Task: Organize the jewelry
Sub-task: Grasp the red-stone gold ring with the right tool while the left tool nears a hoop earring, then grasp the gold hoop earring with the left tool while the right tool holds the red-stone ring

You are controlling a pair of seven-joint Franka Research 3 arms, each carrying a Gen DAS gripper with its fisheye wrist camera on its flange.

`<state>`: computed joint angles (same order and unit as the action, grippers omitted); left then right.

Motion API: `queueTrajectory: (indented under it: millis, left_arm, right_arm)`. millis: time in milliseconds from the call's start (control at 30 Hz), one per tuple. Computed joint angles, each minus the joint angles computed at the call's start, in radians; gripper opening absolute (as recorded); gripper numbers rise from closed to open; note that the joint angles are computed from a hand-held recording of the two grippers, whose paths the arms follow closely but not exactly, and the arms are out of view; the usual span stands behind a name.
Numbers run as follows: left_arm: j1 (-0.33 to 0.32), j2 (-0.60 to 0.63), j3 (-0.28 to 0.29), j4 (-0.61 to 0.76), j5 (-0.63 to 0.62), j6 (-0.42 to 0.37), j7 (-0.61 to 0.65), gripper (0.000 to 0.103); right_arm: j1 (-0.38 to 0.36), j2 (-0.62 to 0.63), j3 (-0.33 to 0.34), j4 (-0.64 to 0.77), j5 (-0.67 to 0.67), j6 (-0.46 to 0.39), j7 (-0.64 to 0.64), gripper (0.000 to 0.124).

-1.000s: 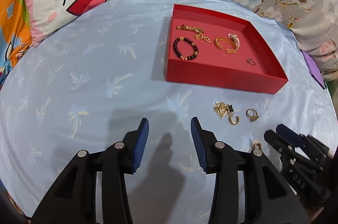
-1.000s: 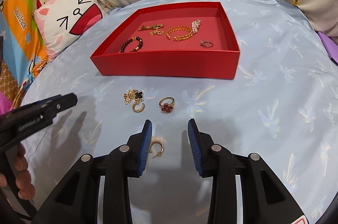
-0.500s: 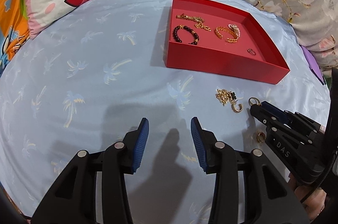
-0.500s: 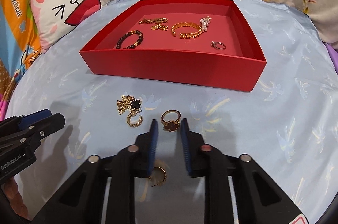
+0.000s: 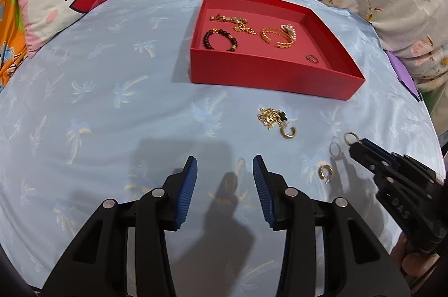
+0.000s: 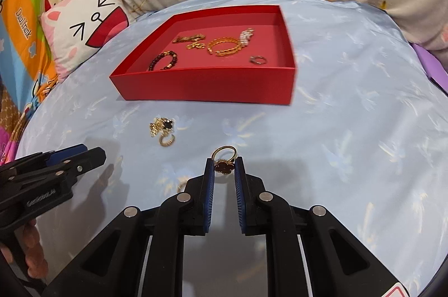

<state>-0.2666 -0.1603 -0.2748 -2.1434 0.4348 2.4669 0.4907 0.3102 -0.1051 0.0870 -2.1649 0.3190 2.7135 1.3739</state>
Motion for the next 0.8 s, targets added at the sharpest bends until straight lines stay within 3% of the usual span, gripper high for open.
queueTrajectory:
  millis: [533, 800]
  left_arm:
    - [-0.069, 0.154, -0.017, 0.14, -0.051, 0.05, 0.07, 0.04]
    - [-0.104, 0.24, -0.008, 0.225, -0.016, 0.012, 0.064, 0.04]
  right_arm:
    - [-0.024, -0.105, -0.033, -0.102, 0.07, -0.016, -0.024, 0.013]
    - [-0.033, -0.112, -0.039, -0.109, 0.094, -0.015, -0.037, 0.013]
